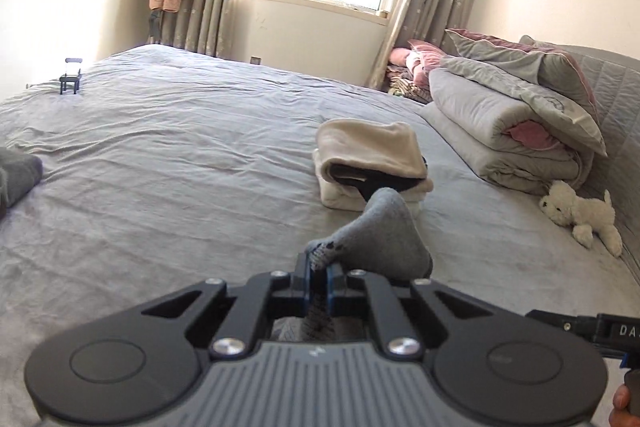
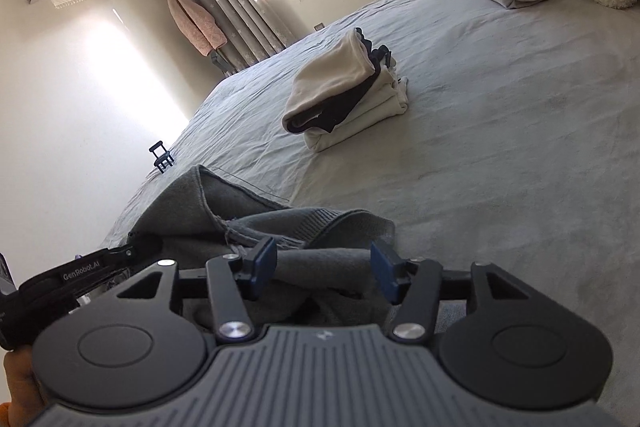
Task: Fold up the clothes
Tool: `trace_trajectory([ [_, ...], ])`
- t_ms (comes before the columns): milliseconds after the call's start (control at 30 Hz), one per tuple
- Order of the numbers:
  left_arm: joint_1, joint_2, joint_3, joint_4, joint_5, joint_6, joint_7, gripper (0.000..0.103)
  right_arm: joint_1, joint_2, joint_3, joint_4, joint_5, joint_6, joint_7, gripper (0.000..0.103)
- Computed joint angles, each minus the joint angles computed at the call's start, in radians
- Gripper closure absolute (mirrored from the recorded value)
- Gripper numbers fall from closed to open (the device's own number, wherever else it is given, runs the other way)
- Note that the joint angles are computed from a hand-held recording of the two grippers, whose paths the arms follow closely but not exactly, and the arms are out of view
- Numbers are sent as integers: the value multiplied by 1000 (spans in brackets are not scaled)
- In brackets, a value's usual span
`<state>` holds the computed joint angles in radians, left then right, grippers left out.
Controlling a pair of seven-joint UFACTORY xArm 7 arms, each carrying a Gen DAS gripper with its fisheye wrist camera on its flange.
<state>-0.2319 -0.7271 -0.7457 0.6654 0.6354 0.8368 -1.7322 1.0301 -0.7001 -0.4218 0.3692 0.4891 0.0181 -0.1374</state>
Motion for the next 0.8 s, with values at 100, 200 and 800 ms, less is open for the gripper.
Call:
trace_trajectory([
  [100, -28, -47, 15, -24, -32, 83, 16, 96, -4, 23, 12, 6, -5, 23, -5, 47],
  [200, -64, -90, 31, -51, -76, 164, 32, 96, -10, 51, 31, 12, 4, 39, -16, 47],
  [800, -288, -277, 189, -257, -348, 260, 147, 55, -178, 247, 286, 35, -35, 4, 1, 47],
])
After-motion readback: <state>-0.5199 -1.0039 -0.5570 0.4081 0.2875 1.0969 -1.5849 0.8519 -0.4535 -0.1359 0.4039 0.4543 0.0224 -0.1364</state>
